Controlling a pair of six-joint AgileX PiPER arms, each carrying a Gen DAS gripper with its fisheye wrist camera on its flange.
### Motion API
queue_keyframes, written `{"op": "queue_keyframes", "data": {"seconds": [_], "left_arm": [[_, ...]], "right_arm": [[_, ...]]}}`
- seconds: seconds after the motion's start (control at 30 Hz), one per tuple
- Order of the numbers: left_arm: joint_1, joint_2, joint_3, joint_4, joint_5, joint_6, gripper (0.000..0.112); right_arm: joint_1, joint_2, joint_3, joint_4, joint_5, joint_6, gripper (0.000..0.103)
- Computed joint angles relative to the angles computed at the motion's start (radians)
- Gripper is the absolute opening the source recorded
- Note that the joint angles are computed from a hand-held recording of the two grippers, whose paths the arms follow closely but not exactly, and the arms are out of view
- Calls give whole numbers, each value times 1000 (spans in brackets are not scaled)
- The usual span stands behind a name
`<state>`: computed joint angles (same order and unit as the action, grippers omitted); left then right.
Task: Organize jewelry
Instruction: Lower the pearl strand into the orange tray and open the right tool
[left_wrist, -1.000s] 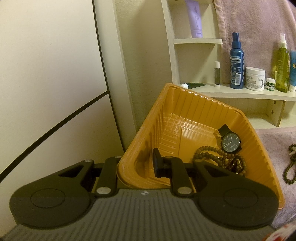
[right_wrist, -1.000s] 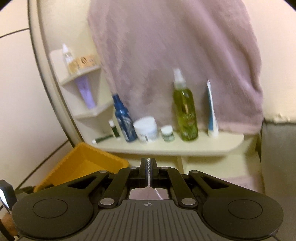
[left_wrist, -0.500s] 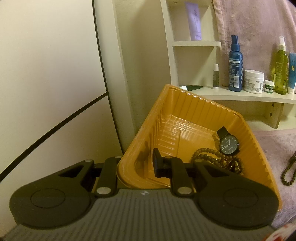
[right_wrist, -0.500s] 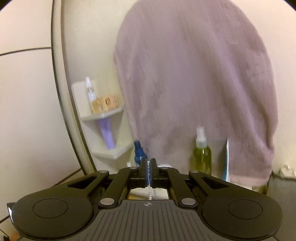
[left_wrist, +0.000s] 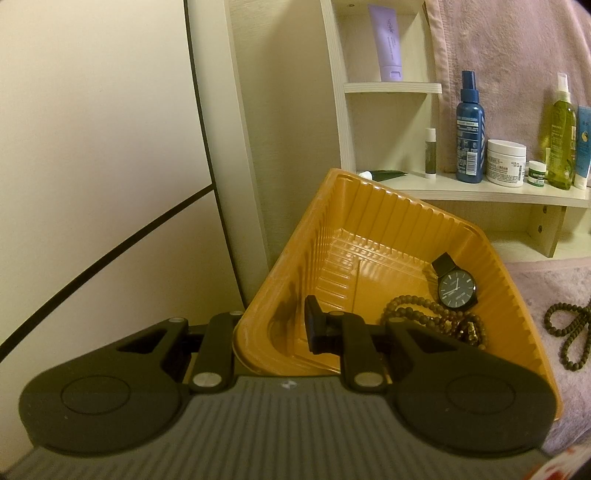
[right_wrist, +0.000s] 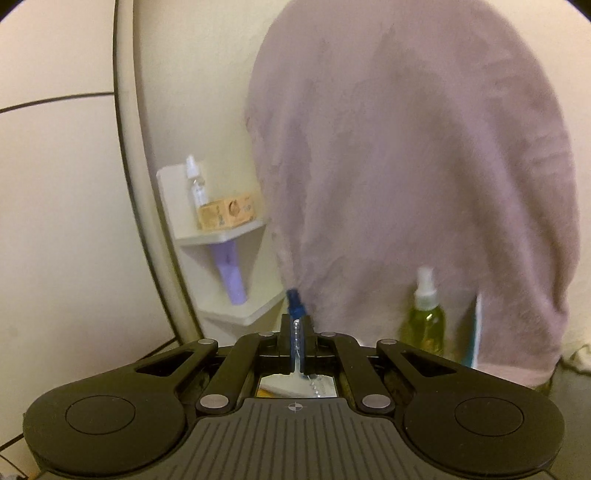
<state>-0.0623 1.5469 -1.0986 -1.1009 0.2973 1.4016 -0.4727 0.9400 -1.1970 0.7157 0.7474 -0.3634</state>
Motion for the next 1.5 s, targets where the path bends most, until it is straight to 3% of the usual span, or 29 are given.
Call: {"op": "queue_keyframes", "data": {"seconds": [0.33,0.67,1.17,1.33,1.43,1.5], "left_arm": [[3,2,-1,-29,10,23,18],[5,4,-1,-58,18,43,18],[9,0,4,-69,23,52,18],[11,-1,2,-57,24,41,18],[12,-1,3,-63,25,50,18],[12,0,3,-65,25,50,18]], "right_arm": [[262,115,-36,45,-104,14,2],[504,311,-63,135,-234,-41,2],[586,465,-34,-15,-217,80,3],[581,502,-58,11,-213,80,3],[570,504,-78,40,-213,60,11],[567,506,-98,14,-212,87,38]]}}
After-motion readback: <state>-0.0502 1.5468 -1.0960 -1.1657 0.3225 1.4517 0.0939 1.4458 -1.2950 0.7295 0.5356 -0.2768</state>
